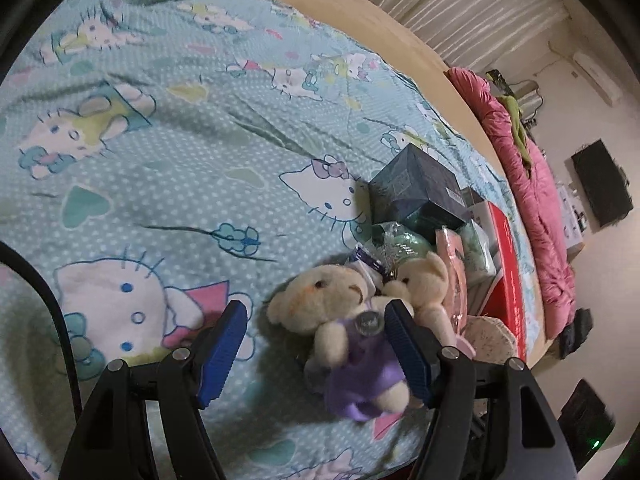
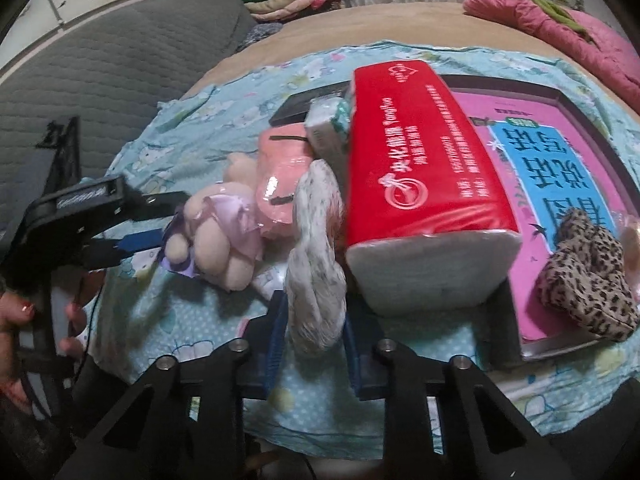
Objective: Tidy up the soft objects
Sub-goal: 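Grasp the teddy bears with the left tool while the right tool grasps the white floral cloth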
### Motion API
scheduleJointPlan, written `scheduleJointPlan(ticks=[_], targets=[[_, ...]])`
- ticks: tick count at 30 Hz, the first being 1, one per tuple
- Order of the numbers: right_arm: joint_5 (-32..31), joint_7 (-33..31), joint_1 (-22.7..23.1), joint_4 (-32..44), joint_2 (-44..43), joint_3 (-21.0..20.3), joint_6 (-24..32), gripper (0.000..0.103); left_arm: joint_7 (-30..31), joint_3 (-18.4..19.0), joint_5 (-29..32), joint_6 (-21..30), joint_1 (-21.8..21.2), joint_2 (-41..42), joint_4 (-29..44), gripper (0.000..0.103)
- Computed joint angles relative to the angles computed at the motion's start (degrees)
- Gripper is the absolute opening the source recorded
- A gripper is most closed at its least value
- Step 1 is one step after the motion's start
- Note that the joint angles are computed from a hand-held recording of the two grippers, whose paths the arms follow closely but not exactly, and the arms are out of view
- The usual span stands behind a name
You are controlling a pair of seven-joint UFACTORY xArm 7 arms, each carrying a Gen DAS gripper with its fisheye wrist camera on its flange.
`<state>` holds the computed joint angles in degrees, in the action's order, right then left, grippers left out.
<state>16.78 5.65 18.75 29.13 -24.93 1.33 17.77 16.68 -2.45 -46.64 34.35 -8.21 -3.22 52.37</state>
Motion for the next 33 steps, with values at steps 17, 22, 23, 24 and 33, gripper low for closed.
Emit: scheduleJointPlan(ticks=[17, 22, 23, 24, 33], targets=[[4.64, -5.49, 2.69, 0.75, 2.11, -2.68, -1.72, 0.01, 6.39, -1.59, -14.45, 5.47, 3.77, 7.34, 4.94, 0.051], [4.16, -5.98, 1.57, 0.31, 0.42, -2.05, -2.05, 0.009, 8.82, -1.58, -17.07, 4.0, 3.62, 4.77, 3.09, 0.05], [4.09, -6.12, 1.69, 0.15, 0.09, -2.0, -2.22, 0.009, 9.43, -1.44, -17.64, 3.66, 3.48, 3.77, 2.52, 0.05], [3.88, -6.39, 1.78, 0.03, -0.47, -1.97, -2.44, 0.009, 9.75, -1.22, -17.62, 3.24, 3.32, 2.6, 1.82, 0.05], [0.87, -6.31, 2.25, -0.55, -3.78, -1.25, -4.71, 0.009, 9.24, 0.94, -14.09, -1.22, 0.36, -5.61, -1.95, 0.05]])
